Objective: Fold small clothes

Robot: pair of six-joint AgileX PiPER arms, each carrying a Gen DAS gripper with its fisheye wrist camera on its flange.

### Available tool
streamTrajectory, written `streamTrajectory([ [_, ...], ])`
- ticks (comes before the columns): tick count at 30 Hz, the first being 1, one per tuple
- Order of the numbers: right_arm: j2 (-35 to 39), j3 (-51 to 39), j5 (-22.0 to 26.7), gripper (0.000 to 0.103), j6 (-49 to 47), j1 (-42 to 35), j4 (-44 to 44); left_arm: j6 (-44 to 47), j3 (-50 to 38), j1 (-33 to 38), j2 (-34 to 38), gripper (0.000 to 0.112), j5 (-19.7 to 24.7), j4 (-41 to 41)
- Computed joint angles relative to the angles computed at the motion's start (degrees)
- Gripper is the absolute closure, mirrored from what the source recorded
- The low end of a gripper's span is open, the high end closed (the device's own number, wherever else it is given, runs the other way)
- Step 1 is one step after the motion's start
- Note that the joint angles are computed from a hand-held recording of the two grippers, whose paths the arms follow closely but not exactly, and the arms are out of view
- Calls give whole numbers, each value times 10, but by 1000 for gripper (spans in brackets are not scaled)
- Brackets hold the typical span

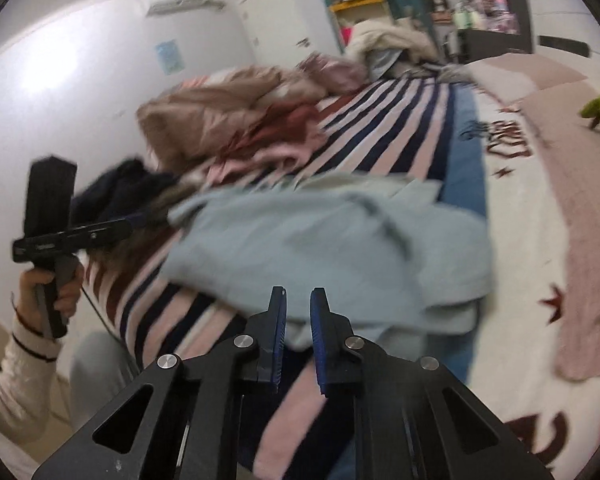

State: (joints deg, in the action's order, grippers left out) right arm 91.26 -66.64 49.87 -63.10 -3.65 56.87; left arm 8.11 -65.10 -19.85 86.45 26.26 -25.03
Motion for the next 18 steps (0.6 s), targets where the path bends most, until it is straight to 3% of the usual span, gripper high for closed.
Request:
streamTrajectory([
  [3,17,13,-26,96,11,31,-10,-12,31,-43,7,31,-38,0],
  [6,31,23,-91,96,29,68,-28,-86,17,-86,59,53,-47,68],
  [8,43,18,-110,96,41,81,-36,-151,-2,-101,98,67,-46,130],
  [13,55,2,-114,96,48,77,-29,-286,-16,-99,132,77,-64,255],
  [16,56,-15,-118,96,53,81,-43,-214,-10,-74,118,77,-89,188],
  [18,66,-34,-129,96,73,91,-71,-171,-29,-65,123,77,-77,158],
])
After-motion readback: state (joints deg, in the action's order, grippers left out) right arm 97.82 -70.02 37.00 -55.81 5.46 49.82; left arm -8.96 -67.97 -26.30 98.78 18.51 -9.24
